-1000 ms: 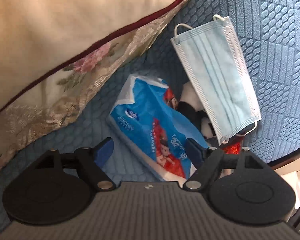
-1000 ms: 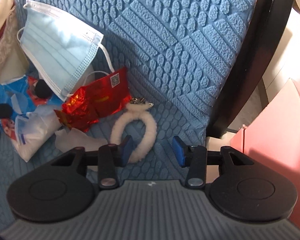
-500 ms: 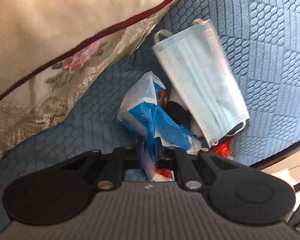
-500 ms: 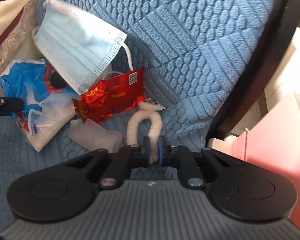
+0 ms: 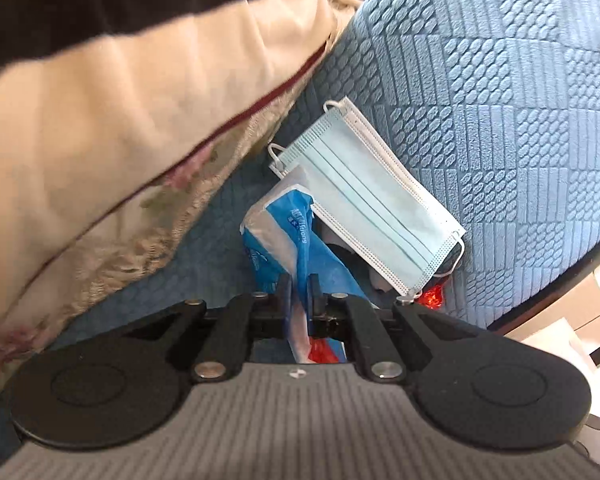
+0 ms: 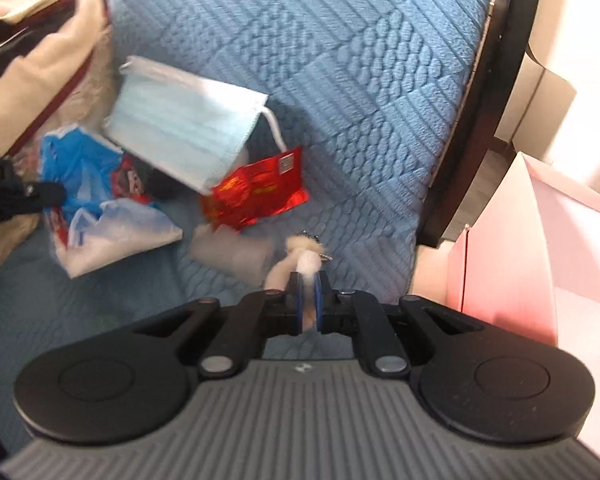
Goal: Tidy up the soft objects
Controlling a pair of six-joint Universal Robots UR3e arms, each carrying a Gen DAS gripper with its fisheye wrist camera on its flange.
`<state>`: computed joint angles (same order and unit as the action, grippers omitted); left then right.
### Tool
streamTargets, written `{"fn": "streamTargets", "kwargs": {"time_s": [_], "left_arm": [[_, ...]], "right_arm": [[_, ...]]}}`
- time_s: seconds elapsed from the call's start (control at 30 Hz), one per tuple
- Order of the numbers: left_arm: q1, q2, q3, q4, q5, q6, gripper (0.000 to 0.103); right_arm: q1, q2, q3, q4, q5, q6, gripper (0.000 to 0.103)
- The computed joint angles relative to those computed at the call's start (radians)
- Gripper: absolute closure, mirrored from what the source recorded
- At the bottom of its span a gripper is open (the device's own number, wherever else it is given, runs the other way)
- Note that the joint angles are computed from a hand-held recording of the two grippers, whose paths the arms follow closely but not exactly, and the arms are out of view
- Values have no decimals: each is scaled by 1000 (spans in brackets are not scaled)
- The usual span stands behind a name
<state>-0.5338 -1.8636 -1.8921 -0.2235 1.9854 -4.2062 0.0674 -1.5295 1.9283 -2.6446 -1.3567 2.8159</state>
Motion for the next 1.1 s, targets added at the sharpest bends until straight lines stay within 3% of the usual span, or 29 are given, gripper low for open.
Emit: {"fn": "streamTargets", "kwargs": {"time_s": [0.47,0.87,1.1], "left_arm": [[-176,60,-42,-20,99,-22,95],[-261,87,-46,-73,107,-71,95],[-250,89,-60,-81,60,-95,95]], "right_arm": [[-36,-264,181,75,73,22,94],[-89,-473,271,213,117,44,94],[-93,-536,264,413,100,44,92]]}}
